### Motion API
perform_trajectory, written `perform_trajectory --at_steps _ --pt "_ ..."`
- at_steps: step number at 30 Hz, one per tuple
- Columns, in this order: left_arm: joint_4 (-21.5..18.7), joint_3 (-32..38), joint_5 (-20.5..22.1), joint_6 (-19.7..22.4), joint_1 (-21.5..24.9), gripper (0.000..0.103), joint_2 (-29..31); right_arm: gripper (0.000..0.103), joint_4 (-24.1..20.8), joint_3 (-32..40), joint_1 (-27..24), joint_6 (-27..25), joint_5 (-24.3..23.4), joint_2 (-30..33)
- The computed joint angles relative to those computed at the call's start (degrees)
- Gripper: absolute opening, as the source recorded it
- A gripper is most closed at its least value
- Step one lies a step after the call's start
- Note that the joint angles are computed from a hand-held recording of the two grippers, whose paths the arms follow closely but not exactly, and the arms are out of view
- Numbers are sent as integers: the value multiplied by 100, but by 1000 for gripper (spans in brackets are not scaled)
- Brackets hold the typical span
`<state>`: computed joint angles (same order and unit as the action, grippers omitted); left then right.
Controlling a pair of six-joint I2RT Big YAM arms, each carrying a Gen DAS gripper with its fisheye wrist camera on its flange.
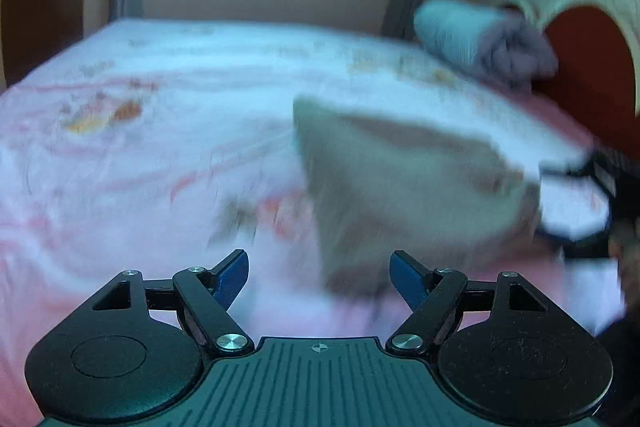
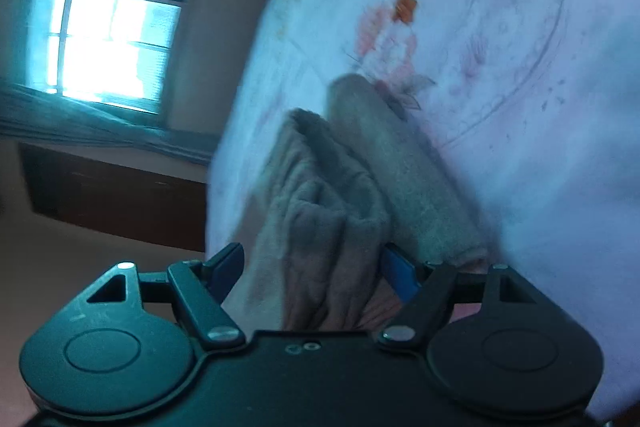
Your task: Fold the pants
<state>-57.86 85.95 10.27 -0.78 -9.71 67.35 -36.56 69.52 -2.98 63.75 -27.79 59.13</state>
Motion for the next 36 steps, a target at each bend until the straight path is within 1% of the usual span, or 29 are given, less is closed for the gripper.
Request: perform_trajectory --at_steps 2,3,4,5,6,7,9,10,11,12,13,14,15,16,17,19,21,22,23,25,26,27,28,29,30,31,32,34,36 --pt "-198 44 -80 285 -69 77 139 70 -173 207 125 -17 224 195" --pt "-149 22 -128 362 -112 77 160 70 -204 285 176 -38 305 274" --pt "-101 70 -89 388 -178 77 223 64 -262 330 216 -152 407 290" --pt "-90 128 -9 419 -215 77 317 39 -270 368 258 -276 459 320" --pt "-99 169 -88 438 -261 77 385 32 -369 440 317 -468 565 363" --pt "-29 198 -255 424 -324 77 443 32 -395 459 341 -550 605 387" --pt "119 215 -276 334 -306 78 503 36 -451 384 279 -538 602 290" --pt "131 229 -199 288 -280 78 544 41 -454 373 283 -461 631 305" --pt "138 258 -187 274 -278 82 608 49 -425 353 284 -356 606 314" --pt "155 246 -215 282 -283 84 627 54 -387 354 309 -305 597 332" --pt "203 208 -181 275 -277 85 620 57 -440 405 363 -382 664 355" --pt "266 159 -123 237 -262 85 609 55 -715 602 462 -631 799 468" --pt "283 131 -120 186 -252 85 606 45 -1034 829 548 -908 934 565" --pt "295 97 -178 108 -247 85 601 35 -1228 1000 641 -1139 1102 650" --pt "336 47 -265 21 -246 87 586 30 -1221 1096 685 -1264 1102 692" --pt "352 9 -274 -89 -225 88 589 27 -996 1256 716 -1401 998 679" --pt "367 3 -274 -121 -230 88 591 25 -802 1479 767 -1671 895 636" --pt "331 26 -323 -116 -249 88 608 24 -695 1568 798 -1769 845 600" --pt "291 55 -458 -131 -277 88 629 23 -445 1531 824 -1784 832 484" --pt "310 51 -383 -194 -248 89 630 23 359 1014 795 -1531 966 28" --pt "313 48 -383 -203 -248 89 626 23 554 641 719 -1368 1128 -221" --pt "299 54 -427 -189 -265 89 629 23 460 350 622 -1186 1302 -345" --pt "267 69 -487 -165 -292 89 638 23 79 142 469 -823 1352 -350" --pt "255 77 -509 -139 -307 90 642 22 -295 -114 277 -343 1194 -286" --pt "270 68 -510 -129 -316 90 630 22 -381 -313 164 -130 1068 -365" --pt "266 63 -529 -132 -321 90 621 23 -178 -498 123 -135 1074 -528" --pt "254 59 -541 -146 -318 90 617 23 -23 -568 184 -209 1188 -581" --pt "247 65 -488 -182 -284 90 625 23 -146 -450 239 -202 1266 -525" --pt "248 68 -465 -176 -270 90 626 23 -238 -355 203 -196 1217 -465"
